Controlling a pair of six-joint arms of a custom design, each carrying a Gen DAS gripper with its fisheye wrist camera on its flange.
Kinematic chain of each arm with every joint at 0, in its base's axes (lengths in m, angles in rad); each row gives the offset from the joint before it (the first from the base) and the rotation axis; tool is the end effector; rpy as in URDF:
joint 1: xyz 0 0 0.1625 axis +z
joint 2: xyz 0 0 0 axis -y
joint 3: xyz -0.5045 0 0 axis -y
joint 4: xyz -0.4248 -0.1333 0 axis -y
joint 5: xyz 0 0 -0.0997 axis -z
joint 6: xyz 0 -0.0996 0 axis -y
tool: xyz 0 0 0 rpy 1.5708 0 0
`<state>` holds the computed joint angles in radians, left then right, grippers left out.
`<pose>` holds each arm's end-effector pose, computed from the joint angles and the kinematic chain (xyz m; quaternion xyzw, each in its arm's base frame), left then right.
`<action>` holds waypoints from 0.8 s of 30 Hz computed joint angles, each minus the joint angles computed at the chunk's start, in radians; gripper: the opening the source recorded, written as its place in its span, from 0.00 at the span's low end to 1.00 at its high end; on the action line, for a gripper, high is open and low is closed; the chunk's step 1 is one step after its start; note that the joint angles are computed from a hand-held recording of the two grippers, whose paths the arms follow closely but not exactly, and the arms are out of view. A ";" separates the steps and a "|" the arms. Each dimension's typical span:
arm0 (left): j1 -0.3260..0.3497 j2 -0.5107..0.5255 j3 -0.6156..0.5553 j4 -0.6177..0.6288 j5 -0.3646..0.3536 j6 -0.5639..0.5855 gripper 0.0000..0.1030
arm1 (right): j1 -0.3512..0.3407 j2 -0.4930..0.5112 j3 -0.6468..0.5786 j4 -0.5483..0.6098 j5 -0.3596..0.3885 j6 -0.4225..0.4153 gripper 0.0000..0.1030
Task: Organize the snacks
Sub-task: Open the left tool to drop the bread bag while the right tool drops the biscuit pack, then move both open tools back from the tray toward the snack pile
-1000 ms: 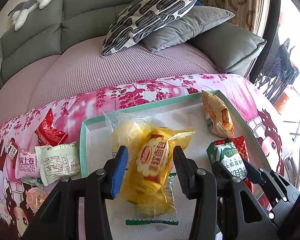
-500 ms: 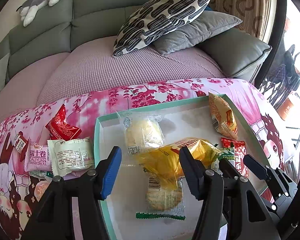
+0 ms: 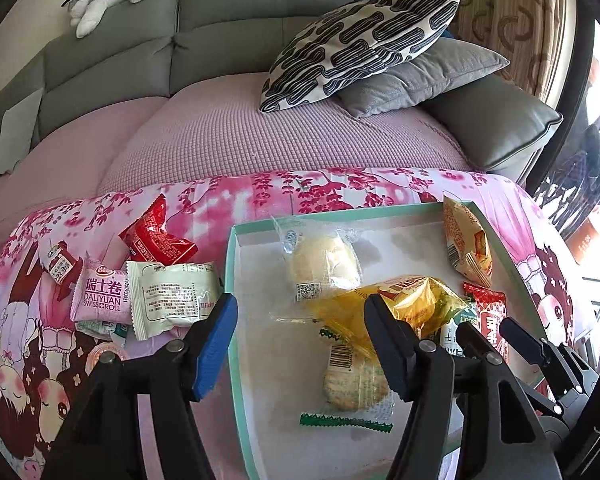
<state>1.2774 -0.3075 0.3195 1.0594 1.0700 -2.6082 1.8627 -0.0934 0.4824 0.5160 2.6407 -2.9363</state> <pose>-0.0753 -0.8756 0.1857 0.3210 0.8843 -0.2089 0.2670 0.2876 -0.7975 -0.0508 -0.1312 -0.8195 0.3910 0.3978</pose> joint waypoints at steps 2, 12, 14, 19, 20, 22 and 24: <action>0.003 -0.003 0.000 -0.004 0.003 -0.004 0.65 | -0.001 0.001 -0.002 0.007 -0.005 0.002 0.52; 0.026 -0.007 -0.026 -0.011 -0.028 -0.055 0.65 | -0.001 0.007 -0.012 0.033 -0.024 0.004 0.52; 0.030 -0.005 -0.034 -0.009 -0.032 -0.069 0.65 | -0.001 0.009 -0.016 0.036 -0.026 0.001 0.52; 0.036 0.002 -0.052 0.001 -0.038 -0.091 0.65 | 0.000 0.017 -0.031 0.050 -0.032 -0.003 0.52; 0.036 0.002 -0.052 0.000 -0.039 -0.094 0.65 | 0.000 0.018 -0.033 0.052 -0.032 -0.004 0.52; 0.037 0.005 -0.058 0.003 -0.039 -0.099 0.65 | 0.000 0.019 -0.037 0.056 -0.032 -0.005 0.52; 0.038 0.012 -0.070 0.008 -0.043 -0.107 0.71 | 0.000 0.027 -0.052 0.069 -0.028 -0.004 0.52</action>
<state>1.3153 -0.2958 0.2492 1.0672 1.0270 -2.7150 1.8630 -0.0667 0.4306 0.5851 2.6123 -2.9402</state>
